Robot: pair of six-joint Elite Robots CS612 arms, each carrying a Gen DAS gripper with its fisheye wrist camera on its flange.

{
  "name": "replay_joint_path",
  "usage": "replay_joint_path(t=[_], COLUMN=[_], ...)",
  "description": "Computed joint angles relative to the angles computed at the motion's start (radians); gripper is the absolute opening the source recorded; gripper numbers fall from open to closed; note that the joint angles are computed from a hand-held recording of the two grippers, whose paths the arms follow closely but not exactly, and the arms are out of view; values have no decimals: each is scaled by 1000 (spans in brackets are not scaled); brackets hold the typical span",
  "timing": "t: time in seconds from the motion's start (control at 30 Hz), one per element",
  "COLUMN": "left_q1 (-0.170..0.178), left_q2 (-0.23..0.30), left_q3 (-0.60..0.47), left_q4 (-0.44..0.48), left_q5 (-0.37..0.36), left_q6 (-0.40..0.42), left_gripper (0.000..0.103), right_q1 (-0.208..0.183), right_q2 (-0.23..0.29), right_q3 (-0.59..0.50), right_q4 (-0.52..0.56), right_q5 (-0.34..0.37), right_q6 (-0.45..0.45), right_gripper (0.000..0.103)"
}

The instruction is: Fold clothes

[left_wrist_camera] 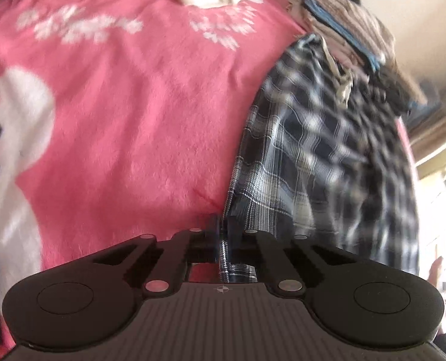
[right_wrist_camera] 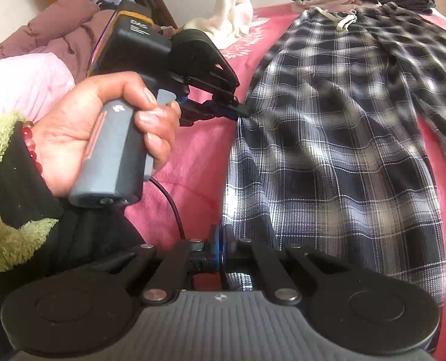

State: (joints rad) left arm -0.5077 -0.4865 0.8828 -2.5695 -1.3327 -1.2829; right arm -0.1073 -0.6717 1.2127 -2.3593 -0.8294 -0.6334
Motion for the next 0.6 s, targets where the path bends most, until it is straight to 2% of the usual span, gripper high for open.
replay_joint_path(t=[0.07, 0.2, 0.33, 0.4, 0.47, 0.6], left_q1=[6, 7, 4, 3, 1, -8], left_q2=[-8, -14, -12, -14, -13, -5], left_q3=[27, 35, 17, 15, 6, -27], left_q4=[-47, -43, 7, 11, 32, 113], left_q5=[-32, -39, -50, -65, -69, -31], left_q6=[-53, -88, -30, 5, 50, 124], left_gripper=[4, 9, 10, 21, 22, 22], right_q1=[0, 0, 0, 1, 1, 2], right_q2=[0, 2, 2, 2, 2, 4], right_q3=[1, 0, 2, 3, 4, 0], right_q4=[-3, -2, -14, -19, -24, -18], right_q5=[0, -3, -4, -3, -2, -4], right_q6=[2, 8, 19, 29, 39, 55], right_gripper=[2, 2, 2, 2, 2, 2])
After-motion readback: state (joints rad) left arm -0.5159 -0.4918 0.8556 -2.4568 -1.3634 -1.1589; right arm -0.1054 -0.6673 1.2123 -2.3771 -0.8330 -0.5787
